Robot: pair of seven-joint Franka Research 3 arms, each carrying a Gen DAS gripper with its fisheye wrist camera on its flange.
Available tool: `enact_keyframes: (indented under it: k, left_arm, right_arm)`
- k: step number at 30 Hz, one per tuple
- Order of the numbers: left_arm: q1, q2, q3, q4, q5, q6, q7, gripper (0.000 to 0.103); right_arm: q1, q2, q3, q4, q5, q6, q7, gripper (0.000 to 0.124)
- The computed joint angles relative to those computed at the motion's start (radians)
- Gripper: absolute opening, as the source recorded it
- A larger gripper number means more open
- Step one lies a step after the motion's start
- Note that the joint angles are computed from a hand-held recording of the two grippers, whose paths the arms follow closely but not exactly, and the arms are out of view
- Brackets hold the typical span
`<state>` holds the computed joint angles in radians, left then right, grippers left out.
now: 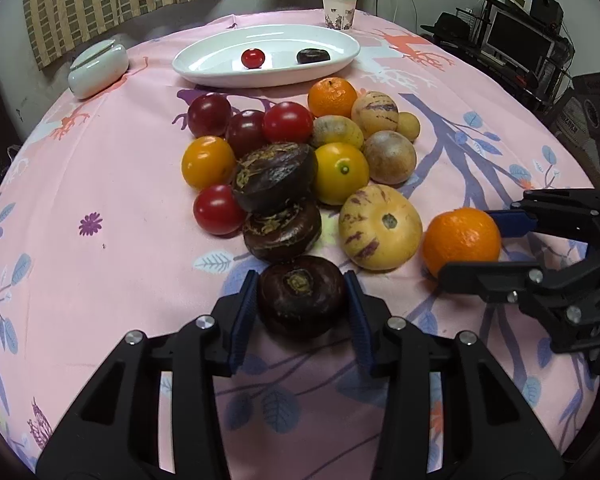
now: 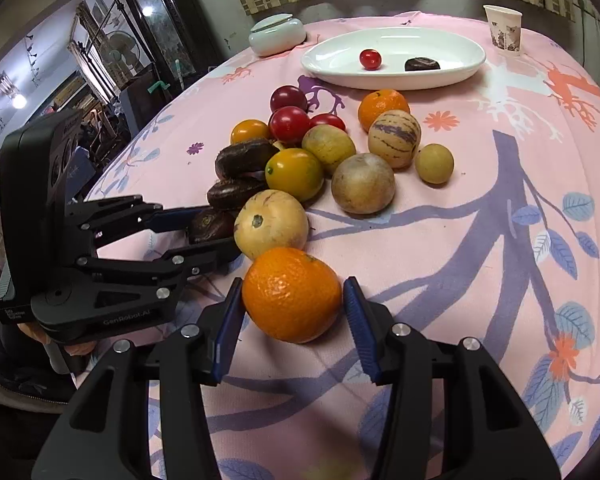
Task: Organize fruits
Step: 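Grasp a mangosteen with the left tool while the right tool holds the orange, then place the mangosteen and orange on the plate, opening both tools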
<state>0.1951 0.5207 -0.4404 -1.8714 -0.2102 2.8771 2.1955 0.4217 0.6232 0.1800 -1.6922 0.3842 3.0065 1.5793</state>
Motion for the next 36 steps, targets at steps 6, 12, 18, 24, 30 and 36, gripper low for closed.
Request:
enact_keyframes:
  k: [6,12,18,24,30,36]
  left_arm:
    - [0.091,-0.016,-0.078,0.009,-0.148,-0.081,0.095,0.043]
    - [0.039,-0.015,-0.016,0.022,-0.192,-0.108,0.106,0.043]
    - [0.023,-0.02,-0.004,0.0,-0.207,-0.075,0.133,0.044]
    - [0.034,-0.019,-0.021,-0.018,-0.215,-0.033,0.152,0.043]
    - [0.061,-0.015,-0.035,0.014,-0.249,-0.104,0.139,0.043]
    - [0.079,-0.043,-0.052,0.025,-0.346,-0.105,0.222,0.043]
  right_arm:
    - [0.01,0.002,-0.013,0.005,-0.003,-0.003,0.01,0.05]
    - [0.107,0.017,-0.127,0.034,-0.11,-0.036,0.117,0.05]
    - [0.122,0.014,-0.149,0.03,-0.154,-0.03,0.168,0.046]
    - [0.116,0.012,-0.144,0.027,-0.172,-0.032,0.185,0.046]
    - [0.127,0.008,-0.156,0.024,-0.195,-0.035,0.198,0.046]
    - [0.11,-0.016,-0.137,-0.005,-0.183,0.0,0.19,0.046]
